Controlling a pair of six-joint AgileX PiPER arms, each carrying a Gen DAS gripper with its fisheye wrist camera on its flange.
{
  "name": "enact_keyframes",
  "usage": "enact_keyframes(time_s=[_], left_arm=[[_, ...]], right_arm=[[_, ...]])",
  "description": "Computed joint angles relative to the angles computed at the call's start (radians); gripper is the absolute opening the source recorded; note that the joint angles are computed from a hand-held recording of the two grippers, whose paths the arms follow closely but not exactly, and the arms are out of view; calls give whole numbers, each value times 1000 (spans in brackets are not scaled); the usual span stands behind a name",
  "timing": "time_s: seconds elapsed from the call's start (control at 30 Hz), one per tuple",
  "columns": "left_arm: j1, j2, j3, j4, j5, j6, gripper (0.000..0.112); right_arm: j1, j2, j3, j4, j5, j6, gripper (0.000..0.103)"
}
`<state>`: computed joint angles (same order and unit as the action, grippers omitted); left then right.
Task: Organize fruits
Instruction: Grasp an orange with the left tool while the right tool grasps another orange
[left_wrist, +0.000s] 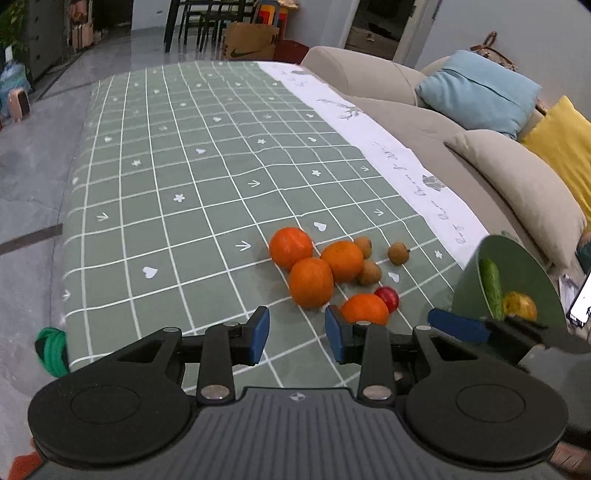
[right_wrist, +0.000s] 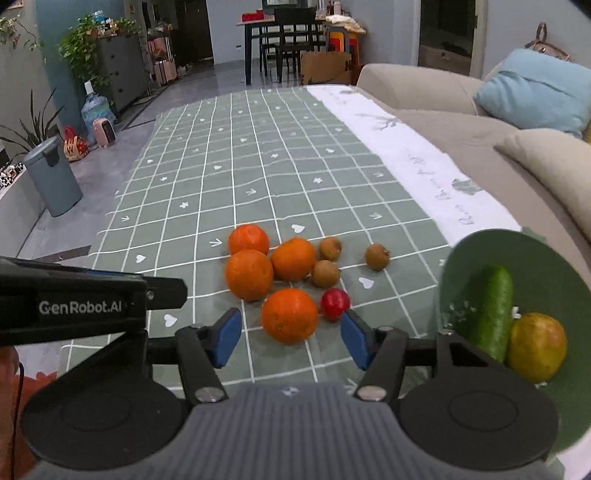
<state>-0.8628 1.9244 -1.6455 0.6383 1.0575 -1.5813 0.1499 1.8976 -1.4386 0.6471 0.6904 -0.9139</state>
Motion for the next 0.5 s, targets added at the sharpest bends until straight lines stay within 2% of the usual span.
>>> enact_keyframes(time_s=[0.13,0.4,0.5], left_arm=[[50,23,-1,-44,-64,32,45],[120,108,-72,-116,-113,130,47],[145,120,-77,-143,-146,158,47]], right_arm=[[21,71,-64,-39,8,57,54],[29,163,-153,-65,45,120,52],[28,185,-177,-59,61,131,48]])
